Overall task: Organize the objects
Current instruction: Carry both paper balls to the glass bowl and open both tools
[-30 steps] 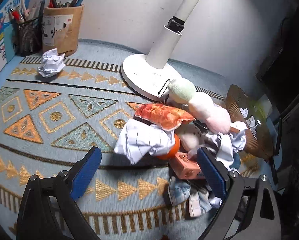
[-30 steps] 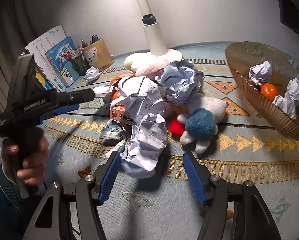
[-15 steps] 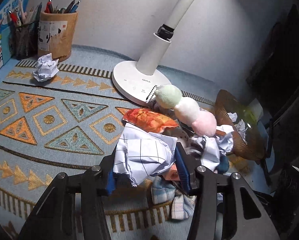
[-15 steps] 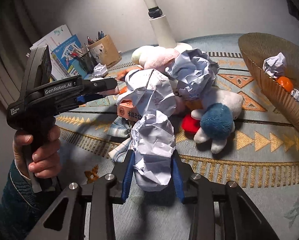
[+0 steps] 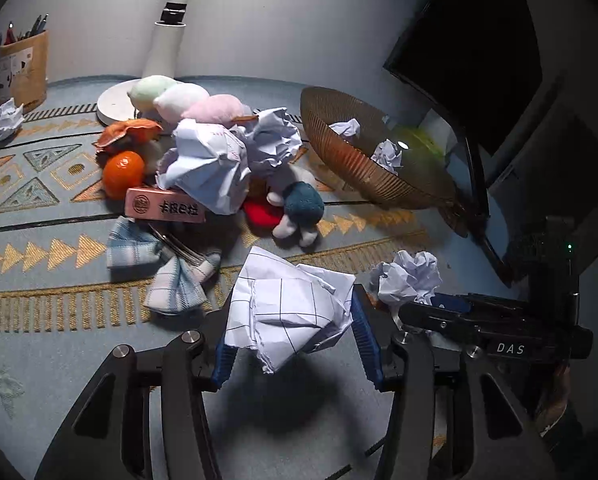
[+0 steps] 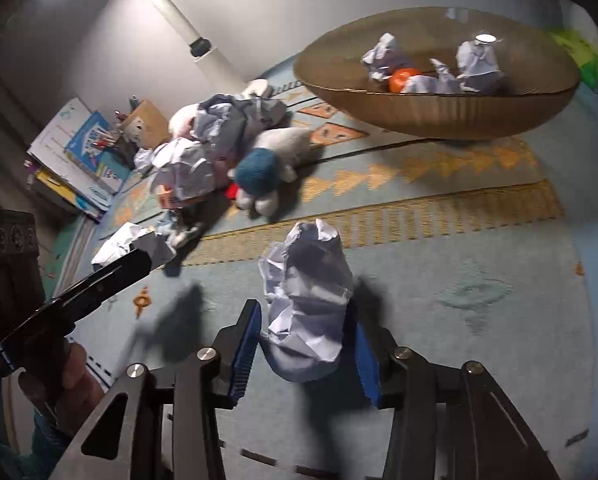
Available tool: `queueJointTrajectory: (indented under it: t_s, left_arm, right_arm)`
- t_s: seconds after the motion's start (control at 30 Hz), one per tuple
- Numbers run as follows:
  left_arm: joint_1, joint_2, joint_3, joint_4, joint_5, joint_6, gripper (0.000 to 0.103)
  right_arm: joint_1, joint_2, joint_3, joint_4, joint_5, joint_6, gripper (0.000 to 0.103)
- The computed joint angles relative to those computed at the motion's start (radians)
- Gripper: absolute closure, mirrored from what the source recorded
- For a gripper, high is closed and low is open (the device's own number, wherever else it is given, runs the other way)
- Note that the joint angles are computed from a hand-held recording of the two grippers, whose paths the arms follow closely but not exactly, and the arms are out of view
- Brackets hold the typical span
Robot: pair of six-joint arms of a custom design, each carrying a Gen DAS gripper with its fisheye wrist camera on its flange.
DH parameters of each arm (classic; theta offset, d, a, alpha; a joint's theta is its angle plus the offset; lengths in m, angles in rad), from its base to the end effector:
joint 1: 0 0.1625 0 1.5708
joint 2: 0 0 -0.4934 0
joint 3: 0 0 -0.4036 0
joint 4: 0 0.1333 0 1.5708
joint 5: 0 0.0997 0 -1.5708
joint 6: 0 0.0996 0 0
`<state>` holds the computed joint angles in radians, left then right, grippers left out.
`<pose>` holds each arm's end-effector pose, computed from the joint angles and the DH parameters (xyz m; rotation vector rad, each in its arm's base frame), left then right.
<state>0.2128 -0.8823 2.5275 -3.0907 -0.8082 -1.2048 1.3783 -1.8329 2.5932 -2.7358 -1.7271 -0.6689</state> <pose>-0.3223 -0.2764 0.0571 0.2686 2.6313 -0.9687 0.0592 -0.3121 0.3097 0.6171 -2.7324 0.4306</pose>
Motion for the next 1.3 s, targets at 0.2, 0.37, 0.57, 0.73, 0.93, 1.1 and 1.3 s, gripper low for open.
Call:
queueJointTrajectory:
  t_s: [0.2,0.37,0.57,0.73,0.93,1.1,1.3]
  left_arm:
    - [0.002,0.019,-0.022,0.018,-0.002,0.018,0.054]
    - [0.007,0.024,-0.031,0.036,-0.007,0.016,0.054]
    - [0.023,0.031,-0.037,0.020,-0.006,0.023,0.054]
    - [0.041,0.033,-0.081,0.020,-0.005,0.089,0.054]
    - [0.114,0.041,-0.204,-0.021,0.002,0.258,0.054]
    - [0.202,0.099,-0.365,-0.035,0.015,0.408,0.050]
    - [0.268,0.159,-0.492,0.022,0.043,0.464,0.015]
  right_arm:
    - [0.029,-0.027,0.077,-0.187,-0.104,-0.062,0.022]
    - [0.077,0.050,0.121,-0.337,-0.119,-0.096,0.017]
    - [0.153,0.192,0.141,-0.532,-0.216,-0.165,0.051]
    - [0.169,0.186,0.121,-0.519,-0.220,-0.155,0.064]
    - [0.139,0.011,-0.056,-0.233,-0.094,-0.047,0.064]
    - [0.175,0.090,-0.184,-0.321,-0.137,0.079,0.064]
    - [0.181,0.222,-0.305,-0.337,-0.181,0.212,0.045]
